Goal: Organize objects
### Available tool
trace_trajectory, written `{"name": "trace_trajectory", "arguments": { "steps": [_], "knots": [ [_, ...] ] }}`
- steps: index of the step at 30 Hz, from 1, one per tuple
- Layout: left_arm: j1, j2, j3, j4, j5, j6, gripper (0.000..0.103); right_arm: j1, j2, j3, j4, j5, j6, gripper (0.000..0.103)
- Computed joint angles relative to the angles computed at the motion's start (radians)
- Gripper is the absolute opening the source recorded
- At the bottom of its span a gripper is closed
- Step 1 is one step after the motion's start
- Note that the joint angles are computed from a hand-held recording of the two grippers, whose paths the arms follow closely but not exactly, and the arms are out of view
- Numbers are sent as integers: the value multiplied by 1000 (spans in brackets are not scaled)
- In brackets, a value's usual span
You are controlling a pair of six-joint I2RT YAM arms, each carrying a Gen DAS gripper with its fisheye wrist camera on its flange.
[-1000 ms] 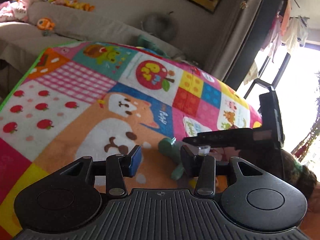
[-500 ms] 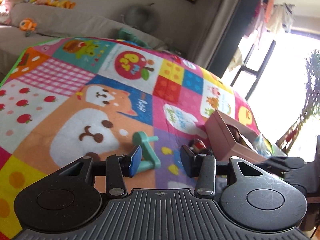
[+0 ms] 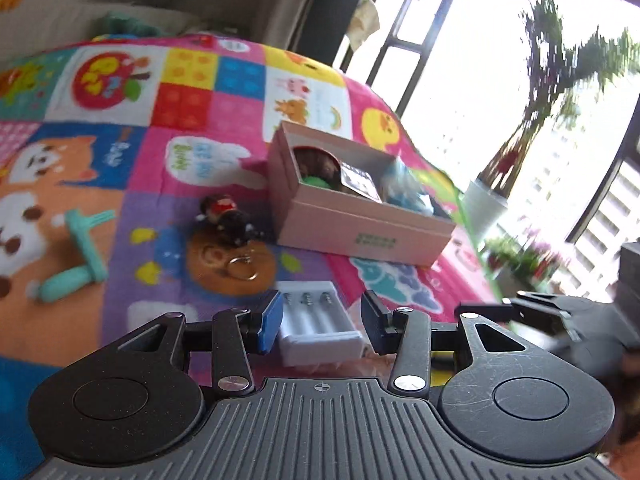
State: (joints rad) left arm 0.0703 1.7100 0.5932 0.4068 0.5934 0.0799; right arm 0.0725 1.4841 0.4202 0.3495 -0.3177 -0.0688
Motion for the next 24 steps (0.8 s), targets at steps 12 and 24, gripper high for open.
{"name": "trace_trajectory", "arguments": {
  "steps": [12, 24],
  "knots": [
    [41, -66, 37, -26, -129, -109, 47, 204, 203, 79, 186, 176, 7, 24],
    [-84, 67, 131, -201, -200, -59, 47, -65, 181, -81, 364, 172, 129, 68]
  ]
}}
